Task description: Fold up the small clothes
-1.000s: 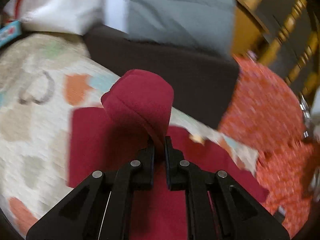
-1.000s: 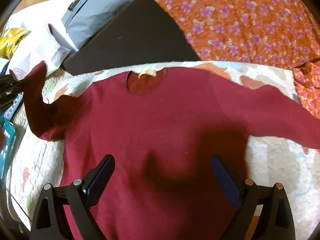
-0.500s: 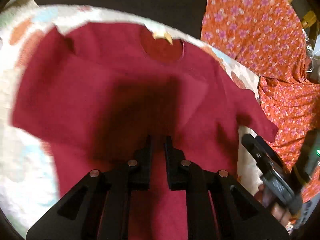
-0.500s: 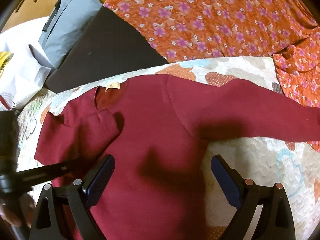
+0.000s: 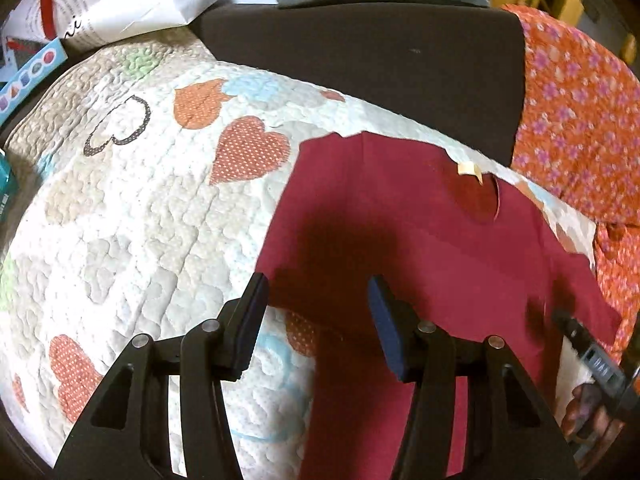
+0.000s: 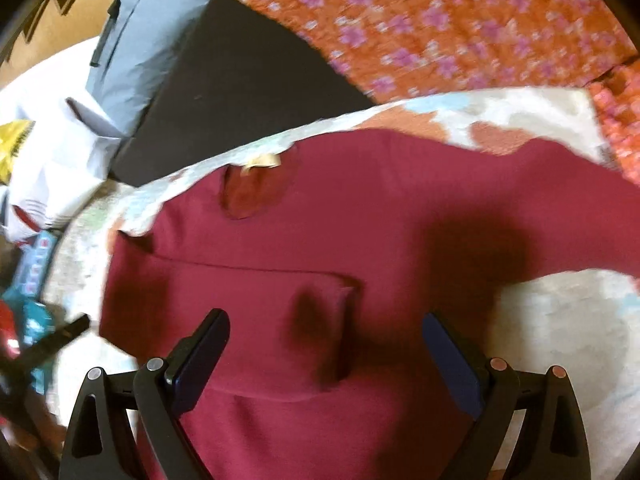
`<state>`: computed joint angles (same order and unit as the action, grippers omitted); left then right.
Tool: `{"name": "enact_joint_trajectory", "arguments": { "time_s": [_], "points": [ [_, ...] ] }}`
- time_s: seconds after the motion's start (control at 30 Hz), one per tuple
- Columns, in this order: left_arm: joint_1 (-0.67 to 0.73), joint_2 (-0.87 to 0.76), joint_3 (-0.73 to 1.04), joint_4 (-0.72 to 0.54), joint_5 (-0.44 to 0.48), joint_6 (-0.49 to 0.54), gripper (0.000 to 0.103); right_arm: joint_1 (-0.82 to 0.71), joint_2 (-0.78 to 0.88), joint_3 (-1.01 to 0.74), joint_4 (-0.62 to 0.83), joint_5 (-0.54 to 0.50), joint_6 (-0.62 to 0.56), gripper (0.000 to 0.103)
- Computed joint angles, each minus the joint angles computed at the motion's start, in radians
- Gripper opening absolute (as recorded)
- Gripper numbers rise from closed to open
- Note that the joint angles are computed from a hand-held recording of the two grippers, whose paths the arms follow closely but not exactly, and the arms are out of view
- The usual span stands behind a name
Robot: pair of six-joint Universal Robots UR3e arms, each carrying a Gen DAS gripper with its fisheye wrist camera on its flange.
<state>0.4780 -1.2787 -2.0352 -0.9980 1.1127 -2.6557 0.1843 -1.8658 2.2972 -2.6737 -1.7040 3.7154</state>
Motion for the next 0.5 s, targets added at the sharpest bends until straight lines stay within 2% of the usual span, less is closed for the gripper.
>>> {"name": "enact_joint_trajectory", "arguments": {
  "time_s": [0.07, 0.13, 0.17, 0.2, 0.23, 0.27, 0.3, 0.37, 0.4, 0.5],
  "points": [
    [-0.014, -0.01, 0.0, 0.036, 0.011, -0.023, 0.052, -0.026, 0.004, 0.018, -0.002, 0.029, -0.032, 0.096],
    [-0.032, -0.017, -0.008, 0.078, 0.033, -0.043, 0.052, -0.067, 0.027, 0.045, -0.048, 0.113, -0.071, 0.086],
    [-0.026, -0.009, -0.012, 0.07, 0.033, -0.037, 0.052, -0.067, 0.076, 0.047, -0.092, 0.141, -0.098, 0.07],
    [-0.029, -0.016, -0.008, 0.068, 0.036, -0.04, 0.052, -0.055, 0.101, 0.042, -0.103, 0.126, -0.112, 0.049],
    [-0.033, -0.023, -0.005, 0.069, 0.041, -0.047, 0.052, -0.007, 0.152, 0.017, -0.123, 0.049, -0.117, 0.042],
    [-0.033, -0.025, -0.003, 0.071, 0.043, -0.056, 0.052, 0.026, 0.177, 0.01, -0.161, 0.002, -0.141, 0.023],
    [-0.033, -0.026, -0.002, 0.08, 0.044, -0.065, 0.052, 0.018, 0.168, 0.008, -0.164, 0.024, -0.165, 0.006],
    [-0.018, -0.025, 0.001, 0.093, 0.035, -0.084, 0.052, -0.027, 0.102, 0.007, -0.156, 0.061, -0.197, 0.006],
    [-0.012, -0.026, 0.001, 0.101, 0.03, -0.093, 0.052, -0.034, 0.081, -0.008, -0.15, 0.048, -0.215, 0.006],
    [-0.017, -0.04, -0.001, 0.132, 0.035, -0.114, 0.052, -0.018, 0.068, -0.098, -0.111, -0.1, -0.27, 0.006]
  ]
}}
